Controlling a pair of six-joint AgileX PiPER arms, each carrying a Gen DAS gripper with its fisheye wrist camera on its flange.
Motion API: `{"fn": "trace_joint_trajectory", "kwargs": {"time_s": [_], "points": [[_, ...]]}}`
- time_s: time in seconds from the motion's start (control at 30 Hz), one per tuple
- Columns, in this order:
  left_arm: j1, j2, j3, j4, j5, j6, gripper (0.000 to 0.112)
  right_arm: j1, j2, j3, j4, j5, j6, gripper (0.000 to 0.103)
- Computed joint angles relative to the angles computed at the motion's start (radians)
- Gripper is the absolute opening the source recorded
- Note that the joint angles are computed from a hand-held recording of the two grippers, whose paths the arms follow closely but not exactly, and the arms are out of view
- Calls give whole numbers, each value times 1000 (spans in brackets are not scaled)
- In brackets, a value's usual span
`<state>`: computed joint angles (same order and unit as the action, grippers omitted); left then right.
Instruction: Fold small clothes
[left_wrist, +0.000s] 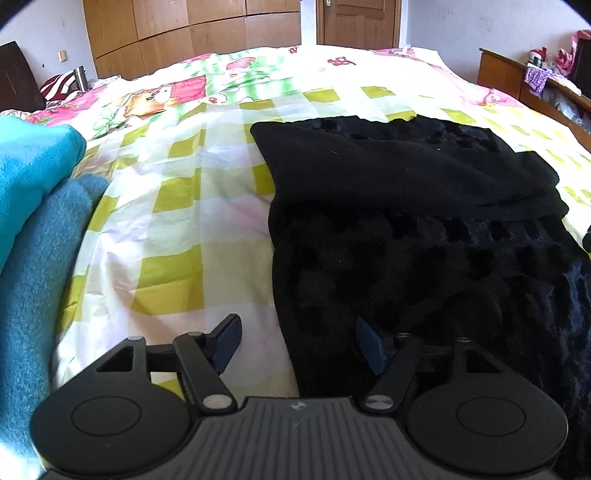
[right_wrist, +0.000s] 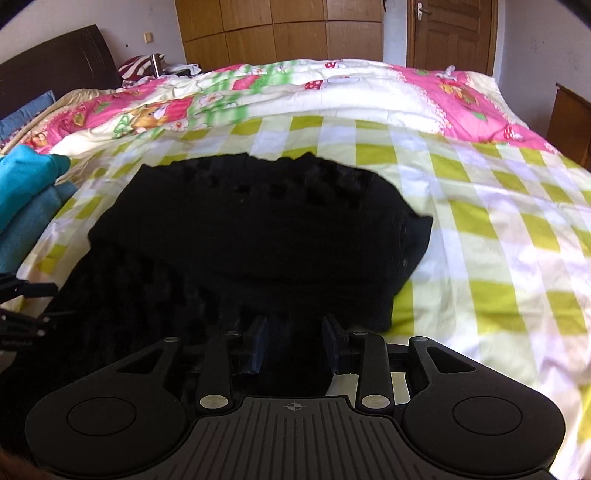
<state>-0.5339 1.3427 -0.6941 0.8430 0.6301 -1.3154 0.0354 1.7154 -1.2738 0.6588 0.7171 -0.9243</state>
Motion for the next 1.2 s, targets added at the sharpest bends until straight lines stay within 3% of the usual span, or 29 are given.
{"fn": "trace_joint_trajectory", "kwargs": {"time_s": [0.1, 0.17, 0.27, 0.37, 0.5, 0.57, 0.7, 0.8, 0.87, 0.93, 1.0, 1.13, 1.2], "points": [[-9, 25, -21, 92, 20, -100, 80, -3, -84, 102, 60, -11, -63, 32], [8, 40, -31, 139, -15, -140, 81, 31, -81, 94, 104, -13, -63, 34], [16, 59, -16, 176, -34, -176, 81, 91, 18, -15, 212, 90, 15, 34], [21, 60, 10, 193, -37, -205, 81, 177, 128, -98, 336, 86, 91, 40], [46, 53, 26, 268, -66, -269, 81, 262, 274, -224, 393, 84, 259, 41], [46, 73, 19, 341, -54, -316, 81, 302, 312, -283, 377, 50, 284, 42], [73, 81, 28, 423, -95, -380, 81, 337, 430, -475, 280, 127, 498, 42], [85, 70, 42, 422, -120, -378, 81, 355, 421, -433, 330, 67, 506, 42], [82, 54, 50, 415, -120, -382, 81, 366, 407, -399, 379, 34, 493, 35], [89, 40, 59, 420, -123, -394, 81, 389, 401, -396, 362, 4, 511, 14], [98, 34, 63, 418, -125, -399, 81, 414, 397, -402, 332, -16, 522, 6], [97, 10, 82, 451, -120, -437, 81, 445, 389, -412, 334, -18, 495, 5], [77, 23, 72, 490, -91, -442, 81, 451, 365, -392, 313, -56, 484, 12]]}}
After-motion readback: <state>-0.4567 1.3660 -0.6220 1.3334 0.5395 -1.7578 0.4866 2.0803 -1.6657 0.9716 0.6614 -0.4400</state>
